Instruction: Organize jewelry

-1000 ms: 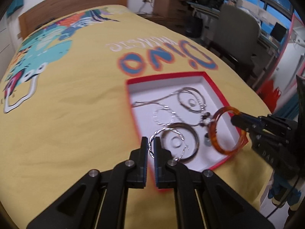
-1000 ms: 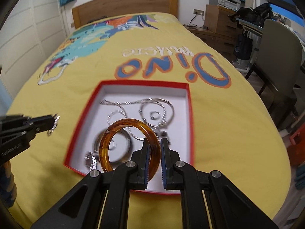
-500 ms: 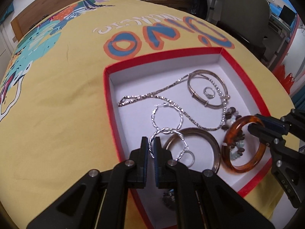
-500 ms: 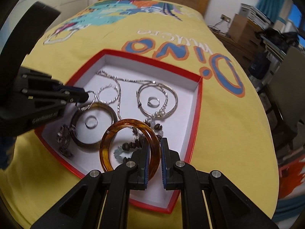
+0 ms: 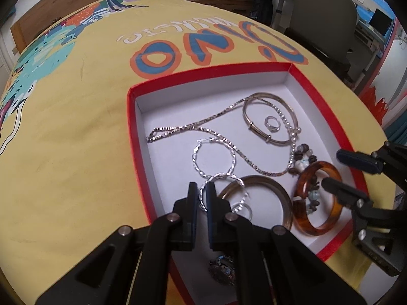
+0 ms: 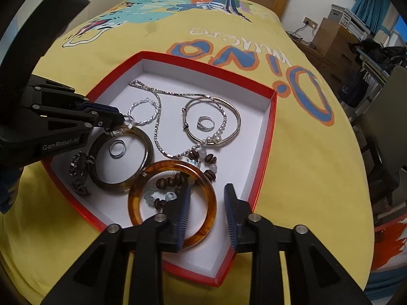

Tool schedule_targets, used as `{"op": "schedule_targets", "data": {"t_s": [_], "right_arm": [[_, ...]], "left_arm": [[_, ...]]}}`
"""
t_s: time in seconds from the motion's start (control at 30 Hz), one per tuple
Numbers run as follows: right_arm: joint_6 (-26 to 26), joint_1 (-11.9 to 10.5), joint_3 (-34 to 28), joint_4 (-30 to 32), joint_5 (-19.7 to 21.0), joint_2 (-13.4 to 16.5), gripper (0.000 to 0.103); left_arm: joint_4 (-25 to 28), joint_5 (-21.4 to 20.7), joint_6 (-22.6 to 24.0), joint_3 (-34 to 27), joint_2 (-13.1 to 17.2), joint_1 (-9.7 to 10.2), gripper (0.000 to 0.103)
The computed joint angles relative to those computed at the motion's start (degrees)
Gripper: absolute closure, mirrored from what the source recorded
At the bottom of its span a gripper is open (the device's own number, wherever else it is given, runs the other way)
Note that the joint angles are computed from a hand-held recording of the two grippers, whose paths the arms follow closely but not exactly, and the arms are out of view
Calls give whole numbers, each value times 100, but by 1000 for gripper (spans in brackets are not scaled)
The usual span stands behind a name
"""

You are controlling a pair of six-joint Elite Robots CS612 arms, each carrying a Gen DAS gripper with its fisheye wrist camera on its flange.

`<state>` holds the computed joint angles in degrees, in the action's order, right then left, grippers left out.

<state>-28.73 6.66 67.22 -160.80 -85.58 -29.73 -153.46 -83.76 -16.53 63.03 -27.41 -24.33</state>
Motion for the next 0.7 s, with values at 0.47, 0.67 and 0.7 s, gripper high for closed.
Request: {"op": "schedule_targets", "data": {"t_s": [0.47, 0.67, 0.7], "right_arm": [[888, -2, 900, -805, 251, -690, 54], [1238, 198, 1384, -1058, 639, -975, 41], [1263, 255, 1470, -1100, 713, -1021, 38]], "left_arm": [[-1345, 285, -343, 1763, -1108, -32, 67], [-1822, 908, -760, 2887, -1764, -29, 54], [-1854, 1038, -830, 3055, -1861, -31, 53]]}}
